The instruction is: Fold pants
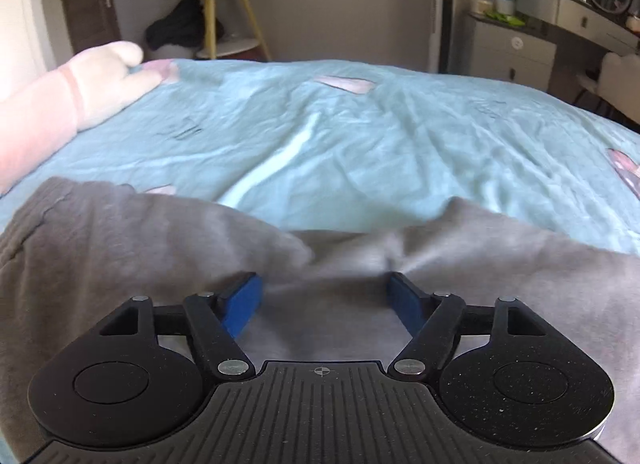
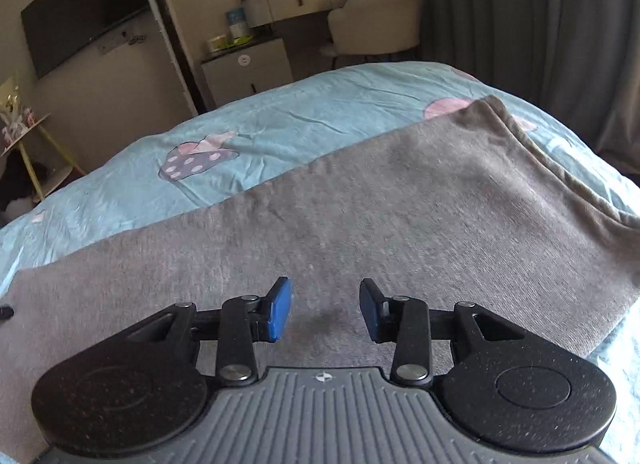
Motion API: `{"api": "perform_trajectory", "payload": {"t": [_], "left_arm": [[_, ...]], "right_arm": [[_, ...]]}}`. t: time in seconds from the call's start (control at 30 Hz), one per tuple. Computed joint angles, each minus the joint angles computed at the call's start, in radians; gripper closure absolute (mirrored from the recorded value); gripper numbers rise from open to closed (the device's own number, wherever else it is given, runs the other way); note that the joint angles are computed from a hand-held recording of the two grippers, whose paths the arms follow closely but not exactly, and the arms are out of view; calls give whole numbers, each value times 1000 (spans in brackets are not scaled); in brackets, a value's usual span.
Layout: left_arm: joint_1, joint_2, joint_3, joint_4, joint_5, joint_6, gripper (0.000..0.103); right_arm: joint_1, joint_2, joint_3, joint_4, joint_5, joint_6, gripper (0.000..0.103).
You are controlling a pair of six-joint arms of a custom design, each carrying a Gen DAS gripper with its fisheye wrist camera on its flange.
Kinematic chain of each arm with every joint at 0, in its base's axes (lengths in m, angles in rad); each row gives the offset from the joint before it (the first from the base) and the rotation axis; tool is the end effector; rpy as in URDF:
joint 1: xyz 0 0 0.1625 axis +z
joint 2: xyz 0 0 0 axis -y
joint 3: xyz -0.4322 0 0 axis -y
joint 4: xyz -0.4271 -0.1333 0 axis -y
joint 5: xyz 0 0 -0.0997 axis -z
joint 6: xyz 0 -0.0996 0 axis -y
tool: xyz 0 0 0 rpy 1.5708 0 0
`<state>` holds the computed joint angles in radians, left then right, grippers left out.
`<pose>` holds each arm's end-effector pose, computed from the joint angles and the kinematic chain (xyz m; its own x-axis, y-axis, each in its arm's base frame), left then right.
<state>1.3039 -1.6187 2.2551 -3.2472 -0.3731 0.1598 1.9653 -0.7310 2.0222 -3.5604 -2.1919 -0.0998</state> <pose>0.1113 -0.4499 0.4080 -0.5350 -0.5922 -0.6026 0.2215 0.5900 -0.7764 0.2879 -0.4955 0.0426 -0.8608 -0.0377 0.5075 -0.3820 0.7068 -0.5954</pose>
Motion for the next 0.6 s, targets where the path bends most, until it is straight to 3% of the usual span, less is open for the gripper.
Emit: {"api": "perform_trajectory", "payload": {"t": [0.07, 0.17, 0.27, 0.37, 0.47, 0.53, 0.6], "left_arm": [[7, -32, 11, 3, -19, -17, 21], [-47, -112, 50, 119, -7, -94, 22], [-131, -261, 132, 288, -97, -260, 12], [-192, -361, 198, 423, -172, -441, 9], [-201, -391, 213, 558, -268, -594, 9], [-216, -380, 220, 599, -268, -656, 9], [-237, -372, 220, 628, -253, -676, 8]], "right_arm": [[-29, -34, 45, -32, 11, 64, 66], [-77, -97, 121, -116, 12, 148, 66], [-115, -150, 196, -282, -54, 219, 66], [-174, -228, 267, -322, -70, 321, 66], [-244, -283, 311, -338, 24, 346, 66], [-296, -307, 320, -325, 136, 343, 66], [-327, -318, 303, -261, 167, 366, 66]]}}
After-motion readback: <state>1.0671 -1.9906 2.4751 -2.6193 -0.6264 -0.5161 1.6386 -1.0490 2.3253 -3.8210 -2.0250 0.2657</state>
